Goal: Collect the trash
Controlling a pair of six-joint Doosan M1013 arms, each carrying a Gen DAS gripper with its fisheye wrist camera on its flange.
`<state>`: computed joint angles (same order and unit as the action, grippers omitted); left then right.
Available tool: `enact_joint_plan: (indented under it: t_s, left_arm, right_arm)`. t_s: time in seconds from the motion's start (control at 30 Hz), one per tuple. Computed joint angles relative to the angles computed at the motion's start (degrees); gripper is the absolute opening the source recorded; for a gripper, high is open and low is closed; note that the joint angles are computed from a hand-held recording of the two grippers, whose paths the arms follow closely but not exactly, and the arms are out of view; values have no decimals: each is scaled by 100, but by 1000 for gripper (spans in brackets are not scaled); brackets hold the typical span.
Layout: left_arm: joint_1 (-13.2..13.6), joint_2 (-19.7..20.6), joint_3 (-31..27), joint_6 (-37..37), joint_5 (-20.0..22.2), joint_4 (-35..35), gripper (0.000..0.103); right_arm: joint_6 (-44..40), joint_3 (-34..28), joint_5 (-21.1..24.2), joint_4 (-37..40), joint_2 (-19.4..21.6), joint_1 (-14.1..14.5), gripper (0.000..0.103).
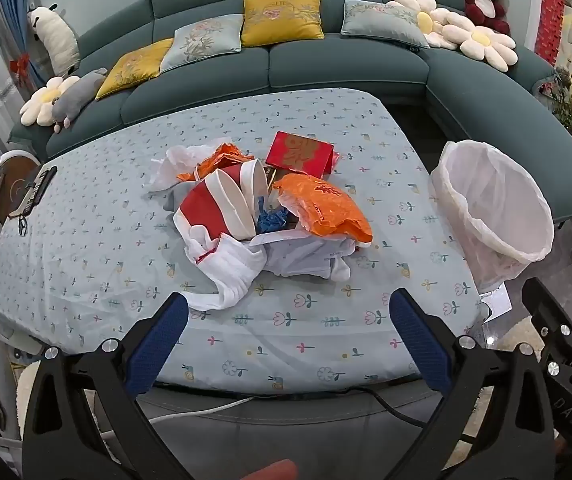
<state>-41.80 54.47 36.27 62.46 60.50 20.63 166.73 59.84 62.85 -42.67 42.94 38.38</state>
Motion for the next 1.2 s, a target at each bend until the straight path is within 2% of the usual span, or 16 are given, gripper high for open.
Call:
enact_joint_plan:
  t_s: [0.27, 0.4, 0.6, 0.73, 0.97, 1.2]
  left_arm:
    - [6, 28, -61, 34, 33, -47, 96]
    - [7, -71, 119, 28, -122, -44, 96]
    - [-10, -90, 147, 33, -137, -51, 96]
    - [-39, -15, 17, 64, -27, -49, 96]
    - [-32, 6, 0, 209, -42, -294, 96]
    - [-49, -10, 41, 240, -133, -242, 96]
  right_arm:
    - [25, 87, -22, -34, -40, -12, 96]
    - [72, 188, -65, -44, -102, -14, 96]
    - [84, 159, -50, -32, -87, -11, 96]
    - [92, 164, -53, -29, -88, -12, 96]
    - [175, 239, -69, -31, -126, -26, 96]
    - [199, 278, -100, -28, -151, -33, 96]
